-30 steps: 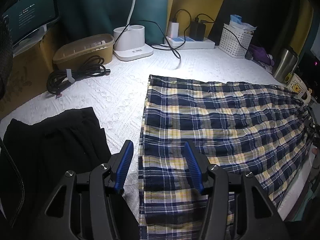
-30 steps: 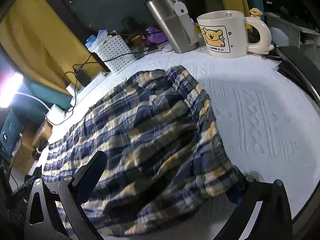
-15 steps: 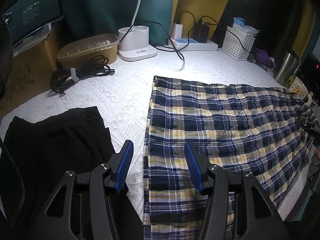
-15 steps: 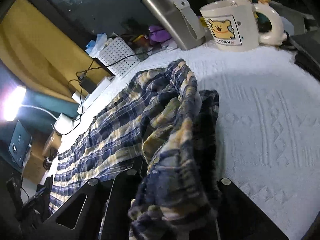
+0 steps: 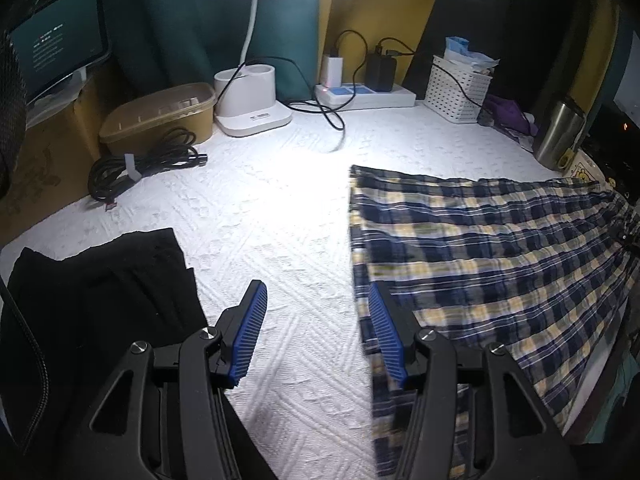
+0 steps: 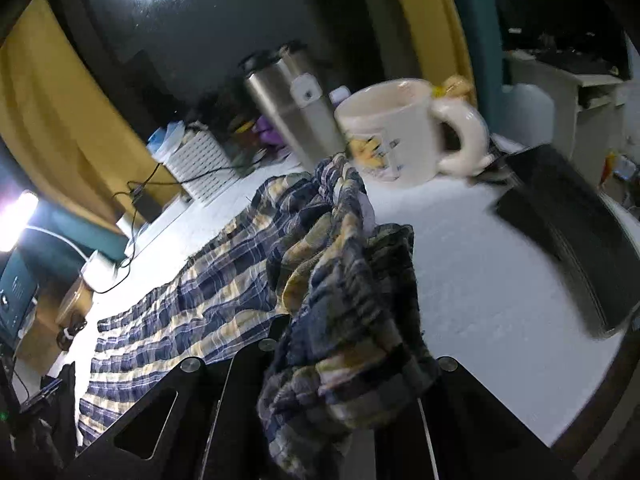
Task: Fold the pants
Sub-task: 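Grasp the plaid pants leg ends with the right gripper and lift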
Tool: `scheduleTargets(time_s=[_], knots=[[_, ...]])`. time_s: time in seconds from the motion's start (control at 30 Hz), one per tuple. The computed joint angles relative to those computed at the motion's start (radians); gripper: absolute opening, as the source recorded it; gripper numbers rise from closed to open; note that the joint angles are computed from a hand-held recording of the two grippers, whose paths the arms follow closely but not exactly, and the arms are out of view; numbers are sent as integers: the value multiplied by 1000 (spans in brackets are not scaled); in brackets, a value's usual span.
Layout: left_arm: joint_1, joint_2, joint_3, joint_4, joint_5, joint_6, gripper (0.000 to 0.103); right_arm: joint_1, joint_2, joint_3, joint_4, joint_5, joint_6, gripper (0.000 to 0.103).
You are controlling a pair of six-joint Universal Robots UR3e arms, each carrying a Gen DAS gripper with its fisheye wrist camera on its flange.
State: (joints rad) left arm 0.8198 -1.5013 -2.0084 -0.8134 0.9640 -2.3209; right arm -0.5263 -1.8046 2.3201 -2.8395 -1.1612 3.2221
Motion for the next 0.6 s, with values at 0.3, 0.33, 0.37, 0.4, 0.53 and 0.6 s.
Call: scheduleTargets(time_s=[0.3, 0.33, 0.37, 0.4, 0.53, 0.6], knots=[[7, -2, 1, -43, -35, 28, 53, 41, -66, -16, 40, -39, -12, 10], [9, -1, 3, -65, -44, 39, 53, 48, -68, -20, 40, -45, -10, 10], [13, 1, 6, -90, -56, 55, 53, 56, -69, -25, 42, -51, -7, 10], [15, 4, 7, -124, -71, 83, 53, 66, -69, -31, 44, -60, -1, 10], [-9, 9, -19, -134, -72, 115, 53, 103, -68, -47, 44, -93, 16, 10], [-21, 4, -29, -147, -79, 132, 52, 125, -60, -54, 40, -115, 19, 10]])
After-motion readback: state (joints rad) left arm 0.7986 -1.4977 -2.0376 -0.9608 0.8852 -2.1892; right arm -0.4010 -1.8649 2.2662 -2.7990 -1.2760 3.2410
